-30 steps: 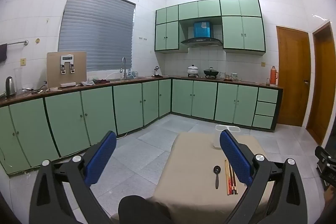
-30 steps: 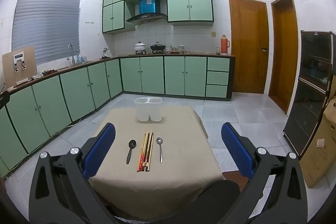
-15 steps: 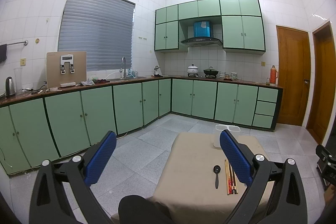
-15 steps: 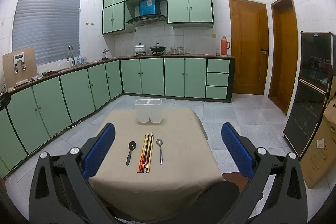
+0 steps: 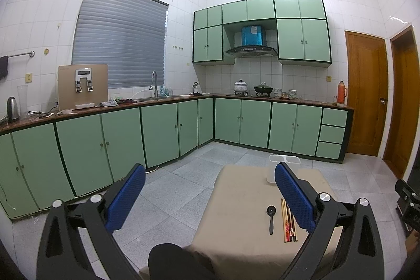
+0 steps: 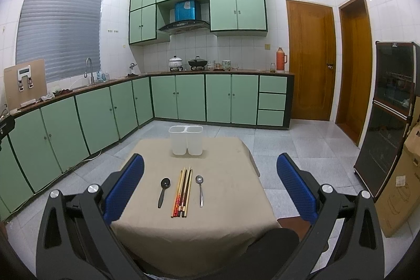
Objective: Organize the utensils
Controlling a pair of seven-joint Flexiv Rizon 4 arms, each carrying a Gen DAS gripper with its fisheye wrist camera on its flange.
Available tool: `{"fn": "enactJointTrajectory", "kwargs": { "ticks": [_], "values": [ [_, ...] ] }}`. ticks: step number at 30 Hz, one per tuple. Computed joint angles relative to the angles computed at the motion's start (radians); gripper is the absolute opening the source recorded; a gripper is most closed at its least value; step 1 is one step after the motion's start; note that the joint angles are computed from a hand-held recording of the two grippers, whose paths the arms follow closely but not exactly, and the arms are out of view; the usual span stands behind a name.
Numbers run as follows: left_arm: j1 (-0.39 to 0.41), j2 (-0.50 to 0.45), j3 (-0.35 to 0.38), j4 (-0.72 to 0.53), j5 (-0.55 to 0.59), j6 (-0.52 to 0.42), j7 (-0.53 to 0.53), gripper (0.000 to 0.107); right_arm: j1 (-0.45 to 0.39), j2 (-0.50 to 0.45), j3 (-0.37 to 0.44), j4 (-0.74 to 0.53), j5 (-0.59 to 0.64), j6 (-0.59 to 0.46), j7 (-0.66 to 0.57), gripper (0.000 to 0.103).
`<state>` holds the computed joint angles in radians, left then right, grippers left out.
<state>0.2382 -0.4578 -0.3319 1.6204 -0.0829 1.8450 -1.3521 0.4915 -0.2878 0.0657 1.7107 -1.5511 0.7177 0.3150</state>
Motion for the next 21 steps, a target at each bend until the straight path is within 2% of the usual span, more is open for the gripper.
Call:
{"fn": "enactJointTrajectory", "kwargs": {
  "ticks": [6,21],
  "values": [
    [-0.019,0.006,0.024,0.002,-0.002,0.006,-0.002,0.097,-0.01,0.01,0.003,0.019,-0.015,0.005,0.016,0.098],
    [-0.004,0.012,0.009,0.008,0.004,0.003,-0.002,0.097,-0.011,0.009,0.005,0.019,-0.018,0.004,0.018,0.098]
  ]
}}
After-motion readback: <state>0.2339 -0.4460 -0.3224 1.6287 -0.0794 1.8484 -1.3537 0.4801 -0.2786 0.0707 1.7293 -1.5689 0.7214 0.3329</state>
